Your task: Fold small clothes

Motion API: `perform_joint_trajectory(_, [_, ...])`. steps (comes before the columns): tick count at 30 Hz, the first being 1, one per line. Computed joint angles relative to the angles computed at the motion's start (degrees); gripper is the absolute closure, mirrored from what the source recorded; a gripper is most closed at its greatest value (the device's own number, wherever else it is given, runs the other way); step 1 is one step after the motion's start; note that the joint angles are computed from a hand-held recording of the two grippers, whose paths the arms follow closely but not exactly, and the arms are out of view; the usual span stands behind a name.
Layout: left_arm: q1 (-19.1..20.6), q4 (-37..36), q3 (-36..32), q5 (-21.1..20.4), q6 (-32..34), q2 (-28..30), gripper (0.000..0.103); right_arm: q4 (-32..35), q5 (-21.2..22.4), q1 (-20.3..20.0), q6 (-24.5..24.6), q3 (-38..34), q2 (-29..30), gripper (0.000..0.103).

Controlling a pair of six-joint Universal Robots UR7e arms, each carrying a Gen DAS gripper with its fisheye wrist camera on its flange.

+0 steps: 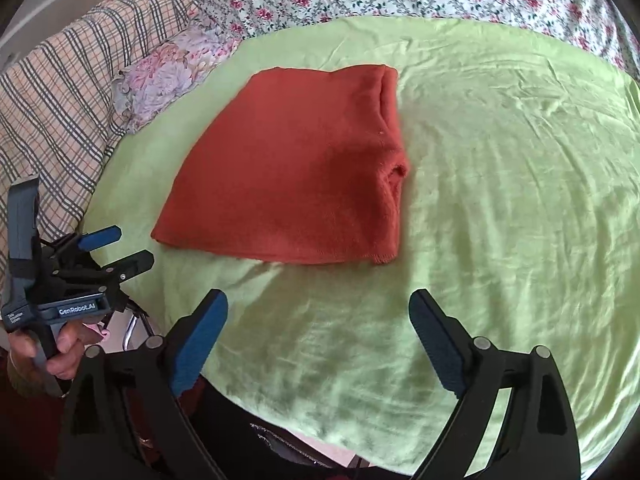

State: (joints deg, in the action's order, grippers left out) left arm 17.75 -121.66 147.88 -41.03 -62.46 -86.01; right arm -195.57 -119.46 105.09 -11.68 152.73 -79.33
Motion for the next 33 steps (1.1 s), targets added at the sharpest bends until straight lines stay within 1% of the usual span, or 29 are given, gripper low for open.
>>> perform_joint_trajectory(5, [0.53, 2.71, -1.54, 0.99, -0.74, 0.60, 0.012, -0.25, -2.73, 1.54, -0.99, -1.81, 2.17, 0.009])
perform_joint_trajectory(8, [0.91, 5.52, -2.97, 1.75, -1.24, 0.77, 0.012, 1.39, -3.16, 2.02, -1.36, -2.70, 1.70, 0.007])
perform_joint_trajectory(10, [1.17, 7.15, -3.97, 2.42, -1.43, 0.98, 0.012, 2.59, -4.20, 2.83, -1.22, -3.48, 1.74, 0.006])
perform_joint_trajectory(13, [1.64, 8.53, -5.08, 3.17, -1.43, 1.26, 0.012, 5.37, -4.95, 3.19, -1.09, -4.76, 1.12, 0.006])
perform_joint_trajectory(17, [2.36, 8.47, -6.24, 4.52, -0.28, 1.55, 0.012, 8.62, -4.46, 2.95, -0.25, -6.32, 0.25, 0.005])
perform_joint_trajectory(21, [3.11, 8.04, -7.07, 5.65, 0.69, 2.22, 0.012, 10.74, -4.75, 3.33, 0.50, -8.00, 0.99, 0.005])
perform_joint_trajectory(26, [4.20, 6.23, -7.50, 5.95, 2.32, 2.68, 0.012, 12.21, -5.75, 4.09, 0.43, -9.59, 2.90, 0.005])
perform_joint_trajectory(33, [4.94, 4.34, -8.01, 6.25, 3.64, 3.71, 0.012, 12.94, -6.55, 4.07, -0.87, -11.19, 4.36, 0.004])
